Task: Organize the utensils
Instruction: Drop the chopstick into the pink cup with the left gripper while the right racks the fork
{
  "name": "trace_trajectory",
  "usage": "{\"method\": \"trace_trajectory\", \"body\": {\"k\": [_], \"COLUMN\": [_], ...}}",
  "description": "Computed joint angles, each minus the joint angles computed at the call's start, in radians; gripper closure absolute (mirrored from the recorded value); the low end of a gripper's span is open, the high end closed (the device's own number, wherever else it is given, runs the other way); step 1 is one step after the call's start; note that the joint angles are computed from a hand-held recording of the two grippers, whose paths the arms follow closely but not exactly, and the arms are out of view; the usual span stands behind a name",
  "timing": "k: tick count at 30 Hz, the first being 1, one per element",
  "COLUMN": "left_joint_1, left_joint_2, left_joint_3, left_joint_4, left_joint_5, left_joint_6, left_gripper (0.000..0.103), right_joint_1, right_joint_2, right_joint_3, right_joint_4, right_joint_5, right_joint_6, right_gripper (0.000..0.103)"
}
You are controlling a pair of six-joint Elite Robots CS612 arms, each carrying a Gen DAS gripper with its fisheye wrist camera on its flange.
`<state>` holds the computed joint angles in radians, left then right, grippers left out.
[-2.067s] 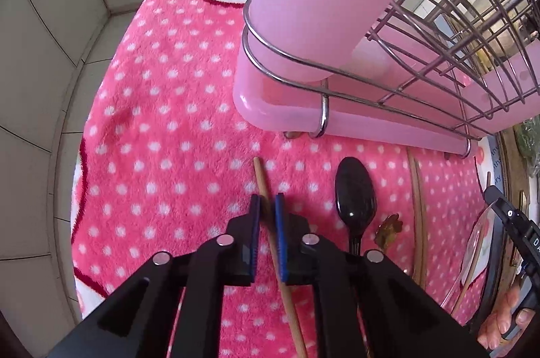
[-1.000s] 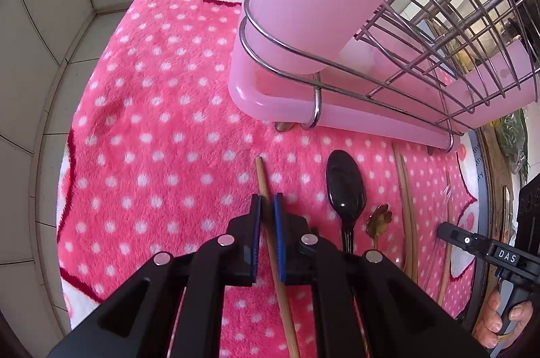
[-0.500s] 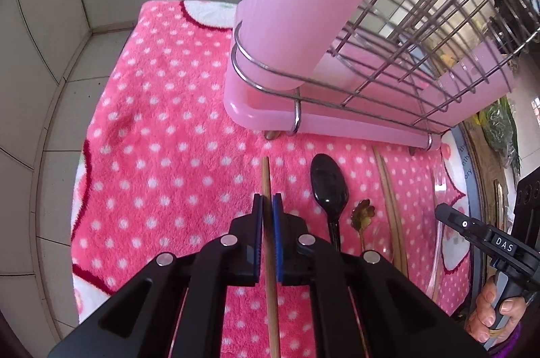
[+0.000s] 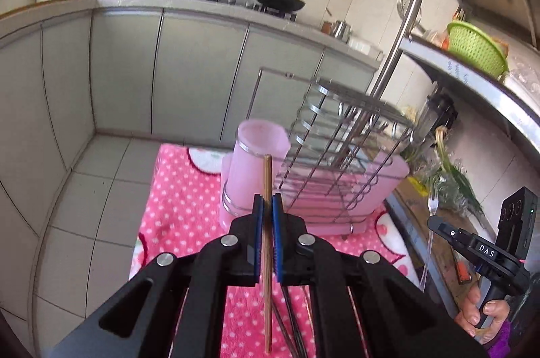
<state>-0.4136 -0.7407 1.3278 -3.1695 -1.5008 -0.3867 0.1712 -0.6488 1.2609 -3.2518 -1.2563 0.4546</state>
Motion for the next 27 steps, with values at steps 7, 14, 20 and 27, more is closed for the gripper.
{"method": "trace_trajectory", "body": {"k": [7, 14, 20, 27], "left_joint_1": [0.009, 0.024, 0.025, 0.036], "left_joint_2": [-0.026, -0.047, -0.010, 0.070], "left_joint_3": [-0.031, -0.107, -0.211, -0.326], "left_joint_4": [-0.108, -0.098, -0.081, 0.067], "left_joint_5": [0.006, -0.006, 0.090, 0.077], "left_joint_6": [0.000, 0.031, 0.098, 0.109], "left_gripper": [0.098, 0.098, 0.098, 0.098], "right_joint_1": [-0.006, -0.014, -0.017, -0.010], "right_joint_2": [0.014, 0.081, 0.164, 0.257], "right_joint_3": [-0.080, -0.250, -0.413, -0.563], "right_joint_4": [-0.141, -0.213, -0.210, -0.141], "right_joint_5": [-0.065, -0.090, -0.122, -0.167], "right_joint_6": [0.002, 0.018, 0.009, -0.051], "right_gripper": [0.100, 0.100, 0.100, 0.100]}}
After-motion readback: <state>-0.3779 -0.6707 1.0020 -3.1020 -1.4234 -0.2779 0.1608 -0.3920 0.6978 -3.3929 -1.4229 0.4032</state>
